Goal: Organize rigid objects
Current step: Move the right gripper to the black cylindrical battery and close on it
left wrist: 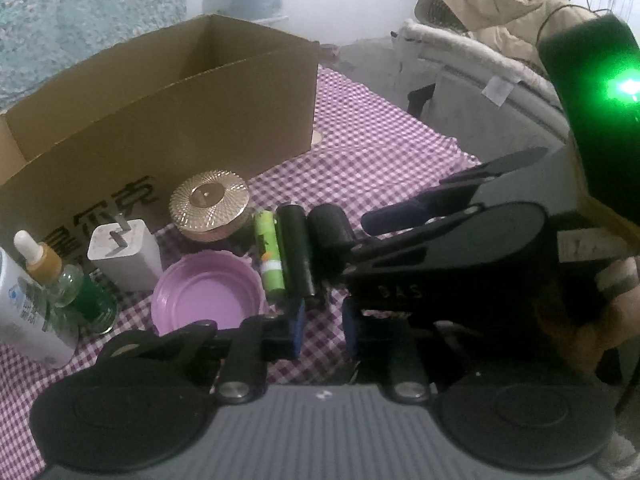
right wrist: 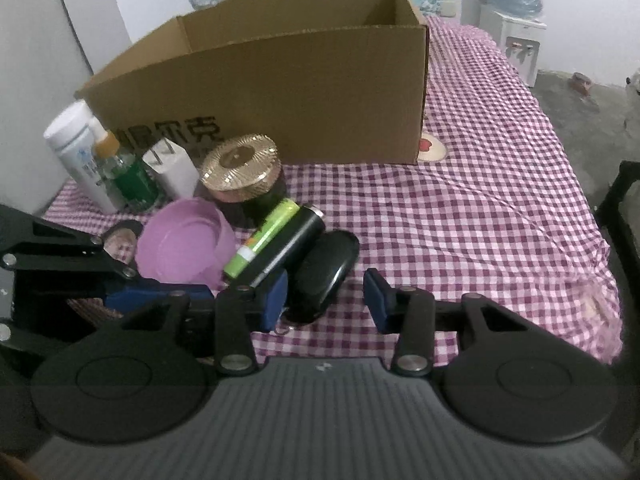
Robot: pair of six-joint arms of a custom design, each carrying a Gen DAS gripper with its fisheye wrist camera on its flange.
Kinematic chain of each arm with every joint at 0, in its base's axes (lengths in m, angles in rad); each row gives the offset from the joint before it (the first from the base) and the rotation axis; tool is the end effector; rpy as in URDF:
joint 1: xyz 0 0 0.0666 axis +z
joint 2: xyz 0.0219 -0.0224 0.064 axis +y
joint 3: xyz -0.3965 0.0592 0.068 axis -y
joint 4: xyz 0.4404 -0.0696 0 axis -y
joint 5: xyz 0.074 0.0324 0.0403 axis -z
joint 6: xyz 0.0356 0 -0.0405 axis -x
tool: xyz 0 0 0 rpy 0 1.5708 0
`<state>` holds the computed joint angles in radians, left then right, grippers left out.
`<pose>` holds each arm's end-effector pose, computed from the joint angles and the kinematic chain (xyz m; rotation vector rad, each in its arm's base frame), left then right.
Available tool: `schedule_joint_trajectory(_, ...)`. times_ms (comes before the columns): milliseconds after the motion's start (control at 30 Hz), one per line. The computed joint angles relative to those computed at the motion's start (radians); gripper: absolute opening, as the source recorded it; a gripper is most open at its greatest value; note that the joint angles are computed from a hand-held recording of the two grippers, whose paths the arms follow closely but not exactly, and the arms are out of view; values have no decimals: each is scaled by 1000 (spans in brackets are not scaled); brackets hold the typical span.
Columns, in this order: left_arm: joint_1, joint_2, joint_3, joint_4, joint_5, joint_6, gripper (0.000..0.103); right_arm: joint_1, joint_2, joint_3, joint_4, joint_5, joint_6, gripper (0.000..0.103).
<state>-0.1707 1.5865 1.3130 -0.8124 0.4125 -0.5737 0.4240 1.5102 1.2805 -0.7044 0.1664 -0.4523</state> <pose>0.5589 -0.1112 0.3126 1.0546 2.3371 -0.3982 0.5124 0.2244 0.3424 0.1038 2.4914 0.1603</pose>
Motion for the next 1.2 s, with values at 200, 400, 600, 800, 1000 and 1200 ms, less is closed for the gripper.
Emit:
schedule_joint_trajectory(200,-12,16,18,-9,-11,5,19,-25,-3,-9,-14,10,7,40)
schedule_joint_trajectory(400,-14,18,27,-18,-9,2,19,-58,-62,-47,33,-50,-72,42)
schedule_joint_trajectory(600,-20,28,34,-31,15,-8,19,-81,-52,-32,107,-208,-138,41)
schedule_joint_trajectory(800,-20,40,40,-34,31,0,19,-78,20,43,31,-209,-111,32)
schedule_joint_trajectory(1000,-10,54,48,-49,60,0,19,-77,55,100,-28,-206,-95,27)
schedule_joint_trajectory(1200,7,64,49,-48,96,8,19,-65,108,174,-116,-184,-69,24)
